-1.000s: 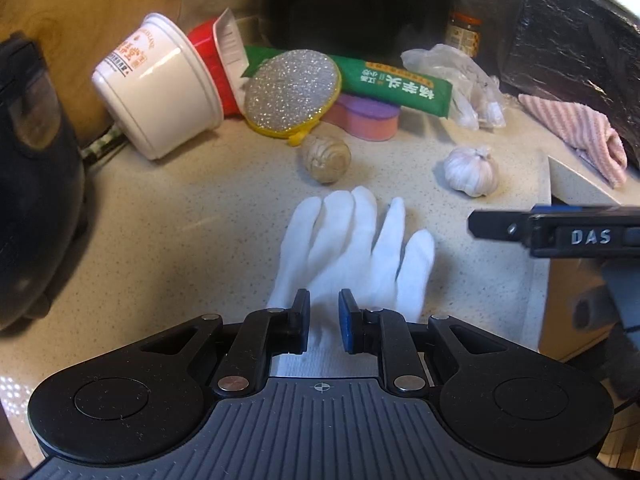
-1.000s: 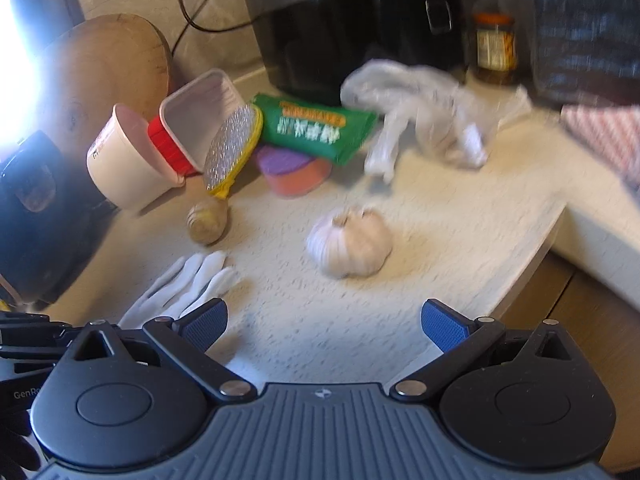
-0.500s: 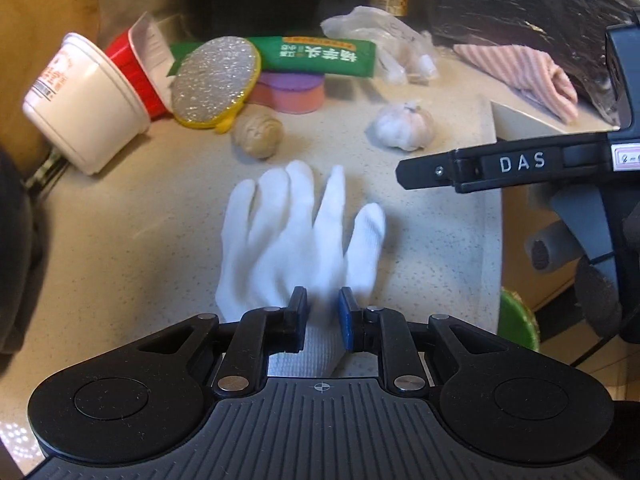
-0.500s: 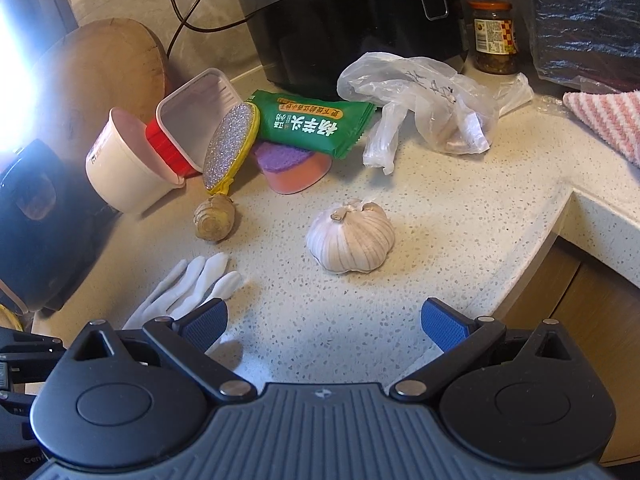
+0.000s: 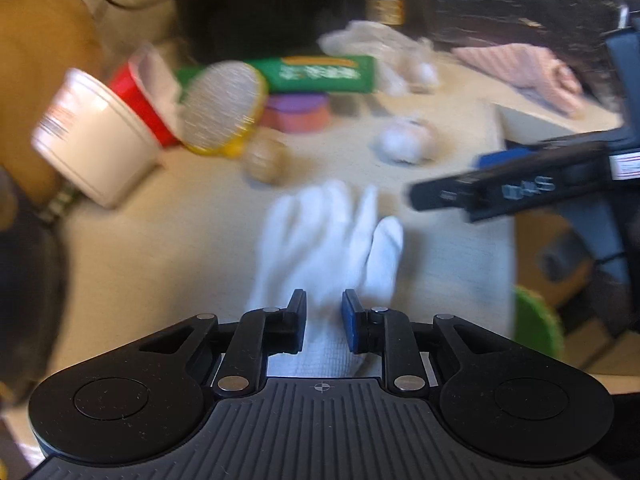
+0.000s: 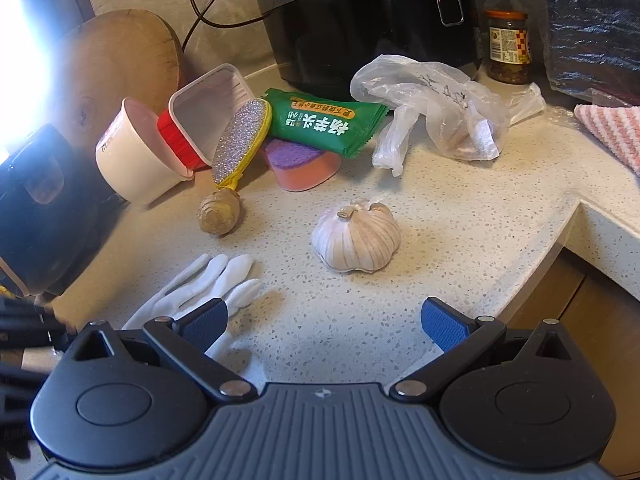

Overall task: Collect trash
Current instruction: 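Move the left tool over the white glove while the right tool approaches the ginger root, then close the left tool on the white glove while the right tool grasps the ginger root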

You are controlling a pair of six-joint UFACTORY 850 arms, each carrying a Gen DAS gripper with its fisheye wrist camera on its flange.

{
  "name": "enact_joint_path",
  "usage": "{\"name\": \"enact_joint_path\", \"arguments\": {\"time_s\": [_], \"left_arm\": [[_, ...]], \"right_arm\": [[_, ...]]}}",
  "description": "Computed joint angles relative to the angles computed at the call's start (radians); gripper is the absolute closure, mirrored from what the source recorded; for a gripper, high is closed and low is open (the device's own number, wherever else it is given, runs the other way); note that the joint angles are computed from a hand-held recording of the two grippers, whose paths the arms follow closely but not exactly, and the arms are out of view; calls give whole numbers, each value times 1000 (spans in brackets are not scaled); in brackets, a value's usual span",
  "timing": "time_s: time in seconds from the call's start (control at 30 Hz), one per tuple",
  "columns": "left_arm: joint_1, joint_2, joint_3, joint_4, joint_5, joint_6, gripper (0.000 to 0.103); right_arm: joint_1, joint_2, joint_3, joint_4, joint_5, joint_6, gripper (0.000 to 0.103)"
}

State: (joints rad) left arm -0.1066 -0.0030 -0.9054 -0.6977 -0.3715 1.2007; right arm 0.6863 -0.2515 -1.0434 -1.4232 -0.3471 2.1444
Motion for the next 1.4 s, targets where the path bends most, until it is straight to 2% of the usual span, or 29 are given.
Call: {"name": "enact_joint_path", "arguments": {"time_s": [0.1,0.17,0.4,0.5,0.57,0.63,0.7,0.77,0.87,0.97,1.0,1.03,1.13,1.23,1.3,1.4], "left_arm": [[-11,-17,-4,124,65,-140,78],[-5,-27,-7,114,68,-135,76],[37,-80,-68,-8,-46,-146,76],[33,-82,-75,18,-57,-163,76],[32,-86,-85,33,-72,-178,76],[34,-89,-89,28,-84,-144,75],[37,-84,-79,-11,-76,-98,76],[48,-66,-40,-139,-39,7,75],[56,-41,5,-302,-6,155,88],[79,-30,15,-416,-19,201,92],[88,-19,22,-456,-16,220,93],[101,-4,29,-511,-22,255,93],[147,48,53,-689,-34,384,93],[194,71,55,-780,-45,427,93],[224,71,48,-790,-66,415,93],[266,55,36,-757,-126,357,93]], "right_arm": [[0,3,5,-16,5,13,0],[0,6,8,-24,7,25,0],[-2,13,20,-105,10,165,0],[-18,18,28,-206,98,177,0],[-11,12,22,-182,91,121,0],[-3,0,-1,-43,73,-38,0],[3,-8,-22,71,48,-145,0],[16,1,-20,20,4,-97,0],[55,7,-22,-89,-134,-76,0],[104,-3,-30,-188,-318,-88,0],[109,-8,-40,-188,-340,-117,0],[103,-8,-51,-178,-320,-151,0],[55,-15,-93,-95,-153,-211,0],[27,-67,-167,24,-60,-298,0],[20,-120,-231,103,-29,-384,0],[16,-224,-370,269,-61,-594,8]]}}
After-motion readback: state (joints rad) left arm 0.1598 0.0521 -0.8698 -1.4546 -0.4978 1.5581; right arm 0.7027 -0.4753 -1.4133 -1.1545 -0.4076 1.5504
